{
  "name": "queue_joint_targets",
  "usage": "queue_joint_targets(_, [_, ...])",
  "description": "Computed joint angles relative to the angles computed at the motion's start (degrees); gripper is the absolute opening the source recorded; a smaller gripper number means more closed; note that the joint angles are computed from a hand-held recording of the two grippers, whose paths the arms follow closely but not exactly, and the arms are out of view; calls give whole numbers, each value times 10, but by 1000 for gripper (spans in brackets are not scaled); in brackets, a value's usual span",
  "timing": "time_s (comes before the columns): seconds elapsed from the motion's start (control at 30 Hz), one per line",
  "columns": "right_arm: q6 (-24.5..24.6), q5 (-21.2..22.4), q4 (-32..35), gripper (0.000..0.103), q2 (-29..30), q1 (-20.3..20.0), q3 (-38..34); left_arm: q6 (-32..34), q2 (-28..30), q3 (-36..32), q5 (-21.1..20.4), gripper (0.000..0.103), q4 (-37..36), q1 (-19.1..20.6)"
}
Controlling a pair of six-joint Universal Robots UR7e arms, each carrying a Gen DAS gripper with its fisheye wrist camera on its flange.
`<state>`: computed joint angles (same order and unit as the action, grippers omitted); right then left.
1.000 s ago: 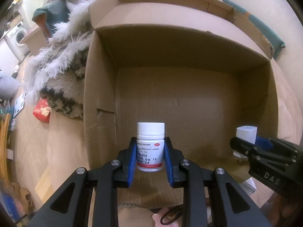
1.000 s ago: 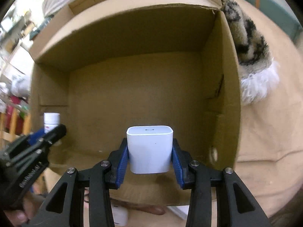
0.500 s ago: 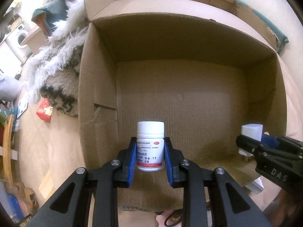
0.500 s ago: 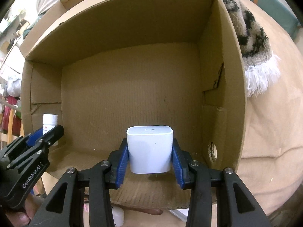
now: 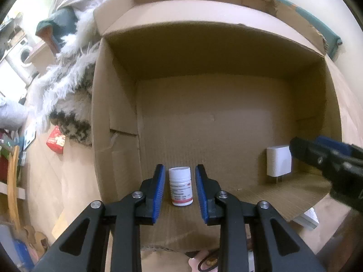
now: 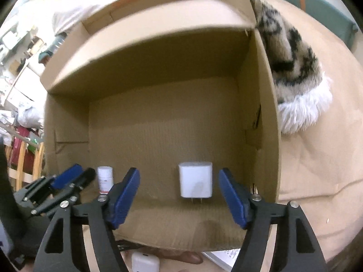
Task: Organize rigid objects
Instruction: 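Lower the pill bottle and charger into the box and open both tools, then lift both tools out of the box and move toward the remaining items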
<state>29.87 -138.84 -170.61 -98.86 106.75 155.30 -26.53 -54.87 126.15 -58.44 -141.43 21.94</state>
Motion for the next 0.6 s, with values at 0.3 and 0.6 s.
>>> queue_joint_targets(0.3, [-31,-50,-98,103,27,33,5,-3,-11,3,-8,68,-28,-11])
queue_joint_targets(0.6, [-27,-30,-72,103,11,28,1,-14,-26,3,-23,68,-24,1])
